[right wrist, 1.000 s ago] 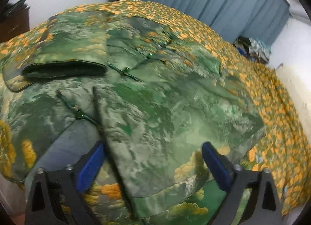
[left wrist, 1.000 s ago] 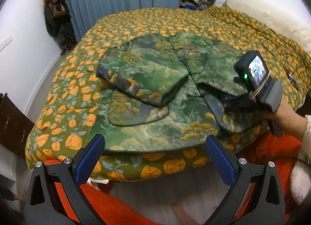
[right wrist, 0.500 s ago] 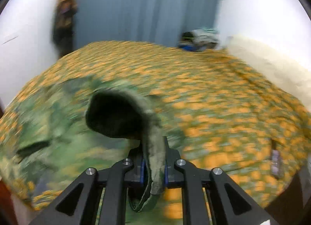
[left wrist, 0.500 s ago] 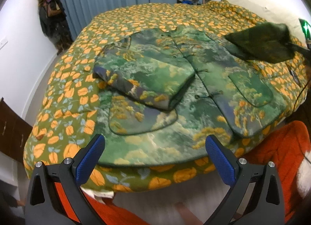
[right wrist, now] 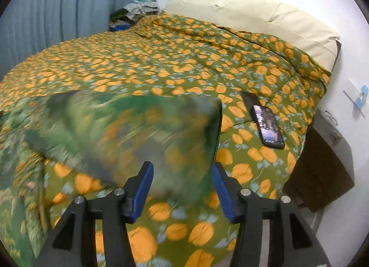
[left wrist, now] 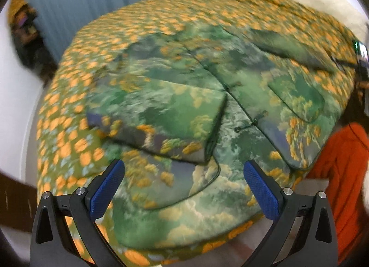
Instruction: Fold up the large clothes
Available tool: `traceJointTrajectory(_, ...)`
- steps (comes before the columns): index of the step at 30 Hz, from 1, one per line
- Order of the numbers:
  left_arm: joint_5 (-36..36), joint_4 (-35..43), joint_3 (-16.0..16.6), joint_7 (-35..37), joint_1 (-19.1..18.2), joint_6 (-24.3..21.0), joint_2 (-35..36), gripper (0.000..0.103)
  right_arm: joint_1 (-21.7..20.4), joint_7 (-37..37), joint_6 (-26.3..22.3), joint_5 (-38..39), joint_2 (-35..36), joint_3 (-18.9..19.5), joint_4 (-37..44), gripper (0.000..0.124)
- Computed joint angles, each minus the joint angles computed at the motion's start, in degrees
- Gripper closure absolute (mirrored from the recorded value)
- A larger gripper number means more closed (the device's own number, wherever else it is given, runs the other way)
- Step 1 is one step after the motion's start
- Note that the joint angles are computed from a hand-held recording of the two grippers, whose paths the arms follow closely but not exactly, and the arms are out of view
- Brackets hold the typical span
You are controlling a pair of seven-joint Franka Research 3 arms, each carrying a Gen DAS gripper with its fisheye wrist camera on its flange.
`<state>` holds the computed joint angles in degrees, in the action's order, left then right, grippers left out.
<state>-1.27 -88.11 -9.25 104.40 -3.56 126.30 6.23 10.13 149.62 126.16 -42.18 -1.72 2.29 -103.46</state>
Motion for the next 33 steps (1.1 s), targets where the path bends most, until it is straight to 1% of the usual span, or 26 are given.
traceJointTrajectory(3, 2.32, 3.68, -0.88, 5.21, -0.92, -0.83, 4.61, 0.0, 1.21, -0.23, 4.95, 0.79, -3.16, 1.51, -3.96, 0.068)
traceJointTrajectory(5, 5.03, 5.93, -1.1, 6.26, -1.85, -1.03, 7.53, 0.0, 2.39, -0.68, 7.76, 1.72, -3.93, 3.2, -5.18, 0.067)
traceJointTrajectory(7, 8.31, 9.44, -0.86, 5.74, -3.01, -1.9, 11.72, 0.0, 3.59, -1.61, 10.1, 3.18, -3.13, 4.44, -4.78, 0.067)
traceJointTrajectory(10, 11.04, 15.88, -0.11, 3.67, -3.94, -5.88, 17.82, 0.001, 5.89, -1.94, 14.3, 5.24, -2.36, 5.89, -4.84, 0.067)
traceJointTrajectory(11, 9.55, 16.88, -0.43, 3.65, -3.1, -6.16, 18.76, 0.008, 6.82, -2.31, 16.14, 6.26, -2.04, 6.35, -4.86, 0.067)
traceJointTrajectory(12, 6.77, 17.57, -1.07, 3.75, -1.74, -6.54, 19.11, 0.026, 7.67, -2.63, 17.25, 6.83, -1.77, 6.75, -4.85, 0.067)
traceJointTrajectory(13, 4.57, 17.99, -1.57, 3.93, -0.68, -7.04, 19.15, 0.04, 8.39, -3.18, 18.36, 7.24, -1.52, 6.98, -4.93, 0.067)
traceJointTrajectory(14, 0.93, 19.0, -2.42, 4.63, 0.88, -8.63, 19.33, 0.063, 9.2, -3.82, 19.1, 7.33, -1.2, 7.34, -4.81, 0.067)
traceJointTrajectory(15, -3.27, 19.8, -3.42, 5.22, 2.82, -10.36, 19.09, 0.09, 9.99, -4.9, 19.48, 7.47, -0.84, 7.61, -4.59, 0.067)
traceJointTrajectory(16, -3.45, 19.02, -2.95, 4.64, 2.76, -9.63, 18.2, 0.092, 10.62, -5.71, 19.57, 7.5, -0.58, 7.71, -4.38, 0.067)
traceJointTrajectory(20, -8.22, 17.13, -1.89, 2.67, 5.7, -5.57, 13.58, 0.093, 13.15, -9.01, 19.7, 7.24, 1.16, 7.82, -2.51, 0.067)
traceJointTrajectory(23, -10.77, 21.9, 0.05, -1.05, 8.67, -5.19, 13.74, 0.092, 14.28, -9.25, 20.14, 6.75, 1.66, 7.34, -1.48, 0.067)
traceJointTrajectory(27, -5.84, 29.97, 3.65, -8.38, 11.24, -5.17, 17.36, 0.092, 14.91, -8.32, 20.26, 6.38, 1.7, 6.85, -0.78, 0.067)
traceJointTrajectory(30, -0.01, 34.89, 6.76, -15.79, 13.19, -6.03, 20.69, 0.09, 15.23, -8.26, 19.54, 6.02, 1.97, 6.69, -0.22, 0.067)
traceJointTrajectory(31, 2.05, 37.1, 7.32, -17.92, 13.29, -6.89, 22.33, 0.088, 15.36, -8.0, 19.32, 5.91, 1.9, 6.68, -0.3, 0.067)
traceJointTrajectory(32, 4.83, 38.88, 8.58, -20.77, 13.43, -7.94, 23.81, 0.081, 15.35, -8.25, 19.18, 6.23, 2.13, 6.57, -0.02, 0.067)
traceJointTrajectory(33, 7.25, 38.67, 9.38, -22.93, 13.39, -8.23, 23.96, 0.062, 15.33, -8.48, 19.03, 6.86, 2.11, 6.44, -0.09, 0.067)
